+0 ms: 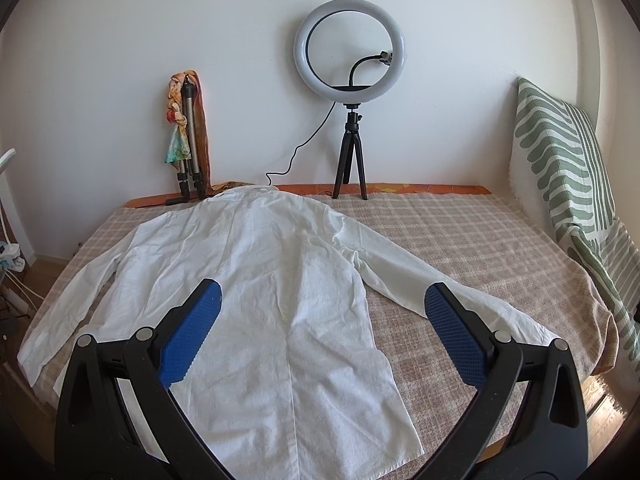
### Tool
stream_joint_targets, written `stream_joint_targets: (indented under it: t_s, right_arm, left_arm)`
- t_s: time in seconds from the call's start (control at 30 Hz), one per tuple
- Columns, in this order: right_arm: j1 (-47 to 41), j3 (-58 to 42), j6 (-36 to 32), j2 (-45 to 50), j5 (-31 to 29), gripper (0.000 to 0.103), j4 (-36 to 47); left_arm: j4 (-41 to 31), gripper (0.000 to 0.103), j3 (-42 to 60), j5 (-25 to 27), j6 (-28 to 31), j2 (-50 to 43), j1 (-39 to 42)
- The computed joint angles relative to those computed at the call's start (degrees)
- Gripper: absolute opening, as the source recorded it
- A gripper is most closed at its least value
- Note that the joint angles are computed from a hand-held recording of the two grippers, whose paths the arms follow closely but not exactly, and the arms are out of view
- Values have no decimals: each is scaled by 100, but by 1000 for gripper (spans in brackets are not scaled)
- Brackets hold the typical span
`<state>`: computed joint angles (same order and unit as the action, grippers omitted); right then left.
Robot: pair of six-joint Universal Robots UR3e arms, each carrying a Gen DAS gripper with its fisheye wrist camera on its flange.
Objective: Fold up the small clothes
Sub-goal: 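Grasp the white shirt's side edge near the cuff with the left tool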
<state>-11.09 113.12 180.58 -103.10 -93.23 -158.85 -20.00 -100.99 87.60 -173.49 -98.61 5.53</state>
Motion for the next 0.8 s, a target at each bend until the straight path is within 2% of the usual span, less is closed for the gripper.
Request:
stream_joint_targets:
  t_s: [0.17,0.23,0.3,0.37,0.47,0.53,0.6,0.63,0.8]
  right_arm:
    - [222,-458,224,521,407,103,157]
    - [358,-729,311,775,560,103,302]
    - [470,-961,349,989,732,103,410]
    - [632,-1123,372,1196,809,103,421]
    - [935,-1294,374,1506,684,103,336]
    - [1076,-1398,362,1669,588,103,348]
    - [1155,-1466,340,1775,529,103,392]
    - [1175,-1479,330,1797,508,103,413]
    - [1113,-1439,374,1779,575,103,436]
  left_arm:
    - [-100,86,-39,-69,261,-154,545]
    - [-432,82,75,-337,322,-234,978]
    - [-981,80,305,-804,351,-325,1469]
    - [-1617,80,550,-1483,369,-439,2017]
    - [-2205,79,774,-2118,246,-625,2591]
    - [-2579,73,881,-2420,127,-765,2874]
    - [-3013,59,896,-2904,23,-873,3169]
    - [-3162,59,874,-3091,-20,-919,3272]
    - [-3312,59,935,-3080,34,-1107,3192]
